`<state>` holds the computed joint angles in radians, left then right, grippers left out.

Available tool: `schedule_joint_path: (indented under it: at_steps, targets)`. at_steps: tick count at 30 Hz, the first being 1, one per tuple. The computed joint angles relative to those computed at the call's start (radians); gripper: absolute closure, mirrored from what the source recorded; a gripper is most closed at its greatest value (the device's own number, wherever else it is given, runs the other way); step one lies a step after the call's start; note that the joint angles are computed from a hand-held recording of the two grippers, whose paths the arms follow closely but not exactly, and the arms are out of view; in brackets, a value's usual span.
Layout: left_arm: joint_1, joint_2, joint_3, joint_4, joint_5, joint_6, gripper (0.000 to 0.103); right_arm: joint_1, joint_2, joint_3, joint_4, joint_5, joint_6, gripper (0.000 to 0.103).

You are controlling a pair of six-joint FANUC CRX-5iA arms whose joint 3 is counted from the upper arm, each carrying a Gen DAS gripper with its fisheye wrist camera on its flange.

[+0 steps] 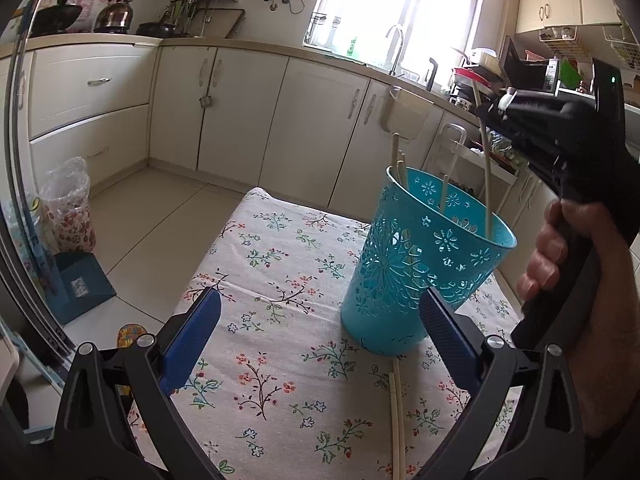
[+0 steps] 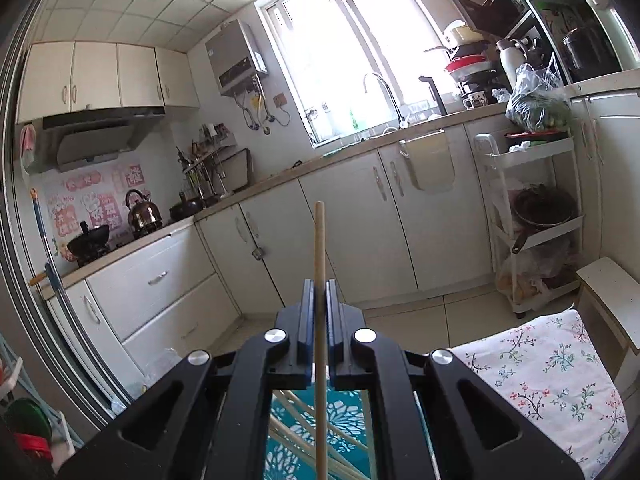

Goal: Organize utensils
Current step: 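Lift the stick over the teal bin and open the right tool, then bring the open right tool back down to the stick bundle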

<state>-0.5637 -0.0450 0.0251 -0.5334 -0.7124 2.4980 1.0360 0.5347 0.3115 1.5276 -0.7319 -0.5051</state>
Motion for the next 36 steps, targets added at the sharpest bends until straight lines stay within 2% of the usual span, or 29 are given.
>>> schedule_joint_path:
  at_steps: [4,11,19,22,29,36]
  targets:
    - [0.004,-0.002,-0.005,0.009,0.003,-0.008,0.007,0.003,0.007,0.003,-0.02,-0.005,-0.009,0.097]
    - [0.011,-0.001,-0.005,0.021,0.001,-0.019,0.007,0.055,0.017,0.014,-0.174,-0.016,0.205,0.097]
    - [0.005,0.008,-0.001,0.012,-0.02,-0.016,0.008,0.123,-0.089,-0.14,-0.111,-0.071,0.177,0.096]
    - [0.0,0.011,0.003,0.002,-0.032,-0.013,0.008,0.169,-0.119,-0.177,-0.199,-0.104,0.215,0.096]
    - [-0.002,0.015,0.003,-0.001,-0.06,-0.005,0.008,0.238,-0.092,-0.141,-0.67,-0.115,0.417,0.096]
    - [-0.005,0.029,0.002,0.011,-0.08,-0.036,0.008,0.229,-0.009,-0.022,-0.831,-0.142,0.534,0.096]
